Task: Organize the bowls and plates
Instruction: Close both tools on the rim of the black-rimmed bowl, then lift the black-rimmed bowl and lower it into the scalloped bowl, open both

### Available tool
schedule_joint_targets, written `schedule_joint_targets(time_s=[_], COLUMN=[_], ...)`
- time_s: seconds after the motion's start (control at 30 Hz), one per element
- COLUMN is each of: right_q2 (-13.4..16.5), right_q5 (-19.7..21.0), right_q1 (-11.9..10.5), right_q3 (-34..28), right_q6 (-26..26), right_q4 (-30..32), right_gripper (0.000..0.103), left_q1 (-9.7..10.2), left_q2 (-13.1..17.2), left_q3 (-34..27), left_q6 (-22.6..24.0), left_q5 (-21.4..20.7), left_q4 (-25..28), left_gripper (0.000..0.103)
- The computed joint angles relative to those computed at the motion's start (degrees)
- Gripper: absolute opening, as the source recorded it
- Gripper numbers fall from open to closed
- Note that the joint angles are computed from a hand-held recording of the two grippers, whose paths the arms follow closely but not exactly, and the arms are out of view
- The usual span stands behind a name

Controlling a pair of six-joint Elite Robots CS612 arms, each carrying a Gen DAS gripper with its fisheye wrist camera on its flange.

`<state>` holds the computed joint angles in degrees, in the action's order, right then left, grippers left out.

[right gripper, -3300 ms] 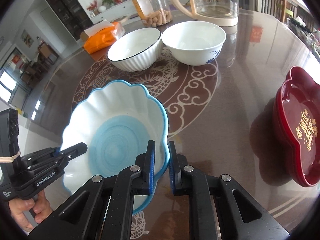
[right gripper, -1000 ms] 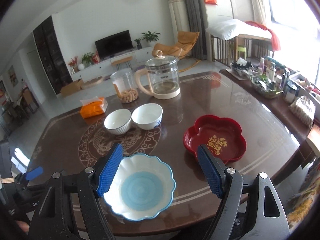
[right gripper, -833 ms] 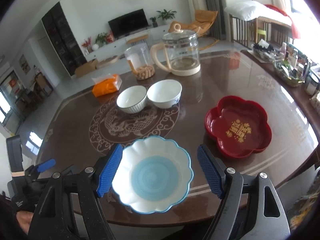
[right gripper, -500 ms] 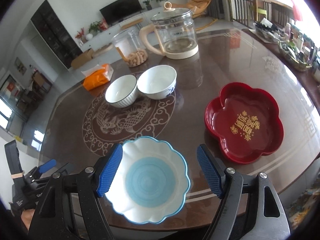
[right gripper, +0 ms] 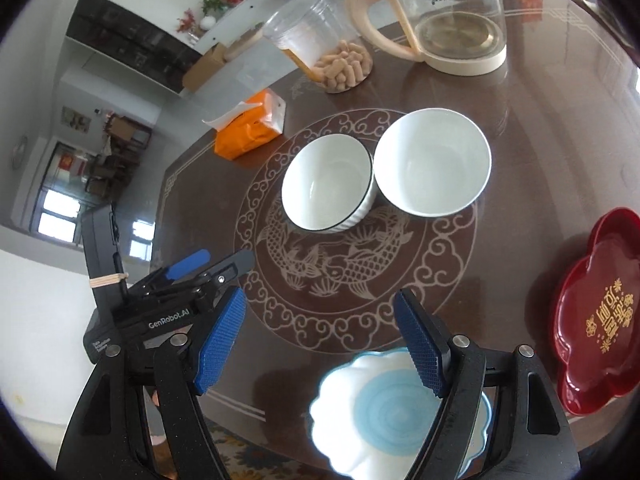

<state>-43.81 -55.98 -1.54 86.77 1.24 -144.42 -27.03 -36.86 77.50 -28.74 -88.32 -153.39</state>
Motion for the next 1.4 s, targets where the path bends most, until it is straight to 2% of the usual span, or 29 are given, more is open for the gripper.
schedule_joint_targets(time_s=[0.07, 0.13, 0.17, 0.2, 0.27, 0.4, 0.47, 0.53, 0.6, 0.67, 0.73, 0.83, 0.93, 1.07, 1.27, 1.4], right_q2=[1.95, 3.46, 4.20, 4.95, 6.23, 7.85, 8.48, 9.07, 9.47, 9.69, 9.73, 9.32, 8.55, 7.74, 5.69, 3.76], right_q5=[-2.02, -4.48, -4.59, -4.09, -3.11, -3.88, -5.36, -6.48, -7.60, -8.42, -8.47, -10.33, -11.77, -10.41, -10.73, -10.62], right_q1=[0.77, 1.39, 1.55, 1.58, 1.75, 2.35, 2.72, 3.00, 3.15, 3.17, 3.12, 3.47, 3.61, 3.30, 3.30, 2.97], right_q3=[-2.64, -4.47, -5.32, -6.21, -7.47, -9.02, -9.68, -10.36, -10.68, -10.69, -10.31, -9.97, -9.15, -7.96, -5.28, -2.45], right_q6=[1.97, 3.93, 4.66, 5.46, 7.20, 10.00, 11.28, 12.01, 12.63, 13.40, 13.40, 11.28, 9.48, 8.55, 5.93, 4.86], right_q4=[1.02, 0.92, 1.33, 2.07, 2.64, 0.93, 0.31, 0.48, 0.36, 0.08, -1.14, -2.00, -2.52, -2.79, -4.03, -5.32], right_gripper=[0.079, 0.068, 0.057, 0.051, 0.050, 0.050, 0.049, 0.046, 0.035, 0.029, 0.028, 0.025, 0.023, 0.023, 0.022, 0.022], left_q1=[0.48, 0.63, 0.66, 0.64, 0.46, 0.07, 0.01, 0.12, 0.14, 0.10, -0.09, -0.59, -0.30, -0.58, -1.34, -2.08], left_q2=[1.66, 3.08, 3.80, 4.47, 5.55, 6.96, 7.50, 7.92, 8.20, 8.56, 8.69, 8.27, 7.31, 5.21, 2.49, 0.42], left_q3=[-3.30, -5.92, -7.38, -8.61, -10.60, -12.79, -13.47, -13.79, -13.87, -14.04, -13.85, -12.77, -11.08, -7.93, -3.91, -0.10], left_q6=[0.12, 1.02, 2.01, 2.92, 4.55, 6.77, 7.57, 8.05, 8.41, 9.04, 9.50, 9.43, 8.47, 8.56, 7.75, 6.62], left_q5=[-0.06, 0.21, 0.32, 0.45, 1.21, 3.62, 3.93, 2.91, 1.87, 0.79, 0.61, 1.85, 0.01, 0.05, 0.64, 0.12], left_q4=[2.70, 4.80, 6.64, 7.99, 10.48, 12.59, 13.16, 12.90, 12.38, 11.93, 11.25, 9.97, 8.34, 5.77, 3.34, -0.23], left_gripper=[0.099, 0.092, 0.091, 0.088, 0.073, 0.061, 0.049, 0.044, 0.036, 0.020, 0.012, 0.011, 0.011, 0.011, 0.011, 0.011])
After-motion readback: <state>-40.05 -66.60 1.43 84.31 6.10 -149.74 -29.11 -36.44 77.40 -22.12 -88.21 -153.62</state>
